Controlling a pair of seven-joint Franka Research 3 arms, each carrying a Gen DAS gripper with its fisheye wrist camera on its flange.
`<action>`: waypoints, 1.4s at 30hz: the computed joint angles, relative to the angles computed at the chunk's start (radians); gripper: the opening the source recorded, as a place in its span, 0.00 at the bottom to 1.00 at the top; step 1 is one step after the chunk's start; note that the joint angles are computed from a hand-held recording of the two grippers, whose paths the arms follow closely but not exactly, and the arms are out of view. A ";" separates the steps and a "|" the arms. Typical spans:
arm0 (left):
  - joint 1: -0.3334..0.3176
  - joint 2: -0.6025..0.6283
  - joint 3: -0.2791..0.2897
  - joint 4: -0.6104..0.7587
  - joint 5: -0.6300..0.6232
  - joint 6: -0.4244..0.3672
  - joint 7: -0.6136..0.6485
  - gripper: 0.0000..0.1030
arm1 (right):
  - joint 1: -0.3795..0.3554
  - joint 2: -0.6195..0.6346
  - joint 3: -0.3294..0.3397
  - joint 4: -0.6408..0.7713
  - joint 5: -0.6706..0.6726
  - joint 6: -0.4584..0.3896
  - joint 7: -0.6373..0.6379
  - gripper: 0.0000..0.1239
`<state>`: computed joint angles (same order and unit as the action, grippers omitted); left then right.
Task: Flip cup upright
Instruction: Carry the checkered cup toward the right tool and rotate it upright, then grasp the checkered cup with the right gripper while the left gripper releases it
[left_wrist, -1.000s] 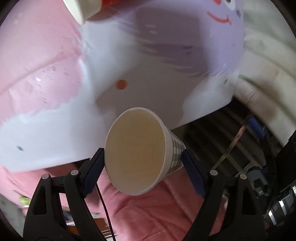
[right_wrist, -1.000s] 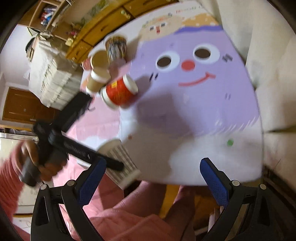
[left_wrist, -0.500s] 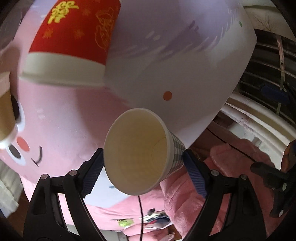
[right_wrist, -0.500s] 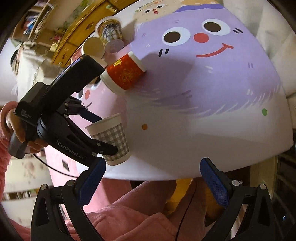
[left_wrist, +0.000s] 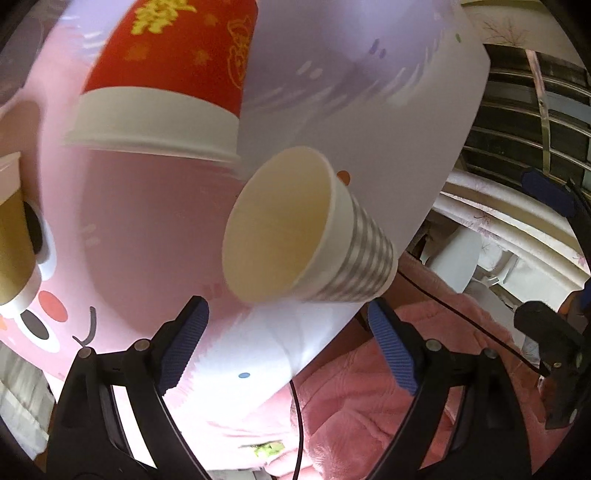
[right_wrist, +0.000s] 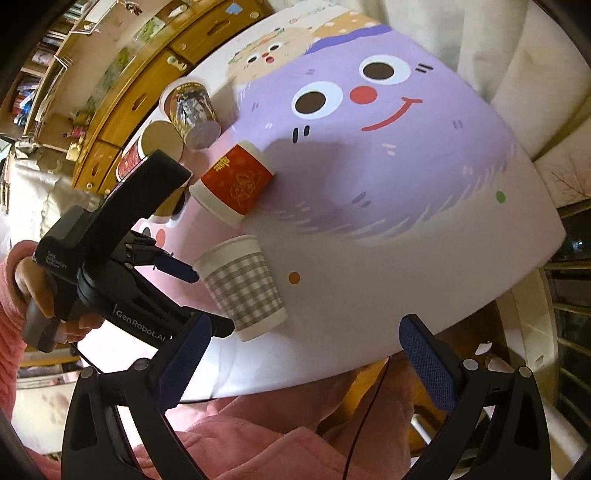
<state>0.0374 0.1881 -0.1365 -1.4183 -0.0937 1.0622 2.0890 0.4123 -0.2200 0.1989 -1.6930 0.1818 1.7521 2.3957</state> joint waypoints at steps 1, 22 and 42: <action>0.005 0.011 0.003 0.024 -0.001 -0.007 0.007 0.84 | 0.002 -0.002 0.007 0.003 -0.013 -0.002 0.009 0.83; 0.044 -0.649 0.148 -0.665 -0.093 0.753 -0.239 0.84 | 0.087 0.067 0.072 -0.001 -0.281 0.209 0.048 0.83; 0.115 -0.742 0.264 -0.789 -0.028 0.672 -0.570 0.84 | 0.195 0.395 -0.006 0.159 -0.106 0.213 -0.170 0.63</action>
<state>0.1526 -0.5534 0.1279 -2.2069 -0.1218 1.7342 1.5191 0.6075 0.1748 0.1931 -1.5344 0.0760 1.9651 2.2255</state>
